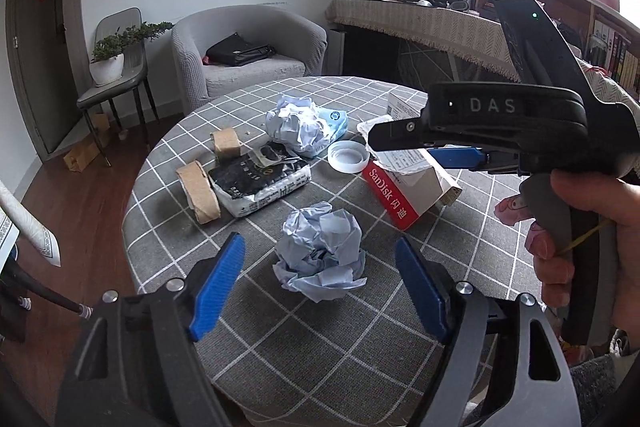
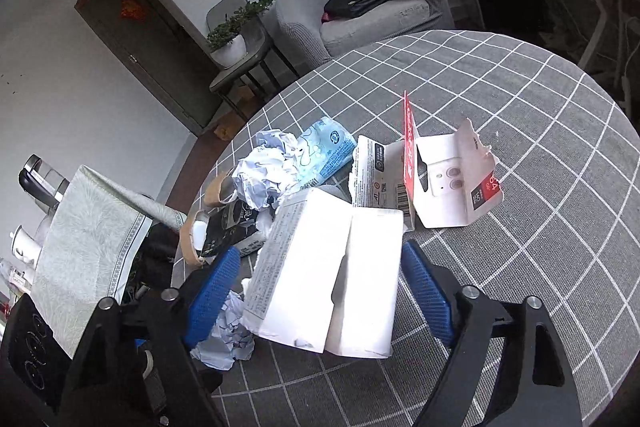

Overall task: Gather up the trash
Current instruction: 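Grasp the crumpled paper with the left tool while the right tool grasps the white box, then carry the crumpled paper over the teal bin and open the left tool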

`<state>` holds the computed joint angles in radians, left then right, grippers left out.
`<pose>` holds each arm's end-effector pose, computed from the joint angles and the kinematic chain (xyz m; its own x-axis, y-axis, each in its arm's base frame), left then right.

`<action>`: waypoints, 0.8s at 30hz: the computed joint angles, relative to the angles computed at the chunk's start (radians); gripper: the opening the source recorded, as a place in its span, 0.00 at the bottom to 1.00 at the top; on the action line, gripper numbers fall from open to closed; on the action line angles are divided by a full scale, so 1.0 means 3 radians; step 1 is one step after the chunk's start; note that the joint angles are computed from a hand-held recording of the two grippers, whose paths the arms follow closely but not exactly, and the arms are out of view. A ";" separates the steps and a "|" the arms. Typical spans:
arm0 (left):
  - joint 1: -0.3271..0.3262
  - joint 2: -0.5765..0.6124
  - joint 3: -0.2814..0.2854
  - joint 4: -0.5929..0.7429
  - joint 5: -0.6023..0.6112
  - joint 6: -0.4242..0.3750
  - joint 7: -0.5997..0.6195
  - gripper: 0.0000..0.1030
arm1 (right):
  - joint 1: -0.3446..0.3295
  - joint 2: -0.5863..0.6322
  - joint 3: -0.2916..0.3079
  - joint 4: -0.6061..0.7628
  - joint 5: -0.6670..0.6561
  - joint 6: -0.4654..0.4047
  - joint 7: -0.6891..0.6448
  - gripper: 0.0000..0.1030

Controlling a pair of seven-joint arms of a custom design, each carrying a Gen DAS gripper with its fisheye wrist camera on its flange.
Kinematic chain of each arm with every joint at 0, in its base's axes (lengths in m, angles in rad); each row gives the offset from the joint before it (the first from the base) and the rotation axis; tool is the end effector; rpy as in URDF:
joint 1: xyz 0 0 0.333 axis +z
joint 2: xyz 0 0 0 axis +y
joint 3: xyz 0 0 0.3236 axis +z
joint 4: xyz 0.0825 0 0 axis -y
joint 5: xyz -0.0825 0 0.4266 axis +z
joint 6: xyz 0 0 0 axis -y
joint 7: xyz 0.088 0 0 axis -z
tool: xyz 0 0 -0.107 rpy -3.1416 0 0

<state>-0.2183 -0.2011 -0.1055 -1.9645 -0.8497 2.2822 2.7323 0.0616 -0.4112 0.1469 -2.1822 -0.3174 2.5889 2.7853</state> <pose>0.5446 -0.2066 0.6234 -0.8901 -0.4552 0.0240 -0.3028 0.5510 -0.7777 0.5054 0.1252 0.6458 -0.4824 -0.7186 -0.5009 -0.4395 0.6932 -0.5712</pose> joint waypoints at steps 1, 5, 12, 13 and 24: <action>-0.0001 0.0026 -0.0004 0.0028 0.0006 -0.0020 -0.0029 0.77 | 0.0012 0.0005 -0.0016 -0.0001 0.0022 -0.0011 -0.0021 0.76; 0.0020 0.0128 -0.0024 0.0145 0.0019 -0.0106 -0.0172 0.75 | 0.0056 -0.0015 -0.0070 -0.0048 0.0119 0.0010 -0.0140 0.68; 0.0069 0.0261 -0.0081 0.0272 0.0126 -0.0209 -0.0428 0.63 | 0.0092 -0.0061 -0.0098 -0.0127 0.0257 0.0094 -0.0297 0.62; 0.0075 0.0277 -0.0086 0.0289 0.0122 -0.0234 -0.0450 0.60 | 0.0097 -0.0072 -0.0107 -0.0148 0.0286 0.0130 -0.0316 0.62; 0.0117 0.0320 -0.0129 0.0322 0.0155 -0.0168 -0.0584 0.45 | 0.0041 -0.0216 -0.0084 -0.0277 0.0482 0.0369 -0.0428 0.62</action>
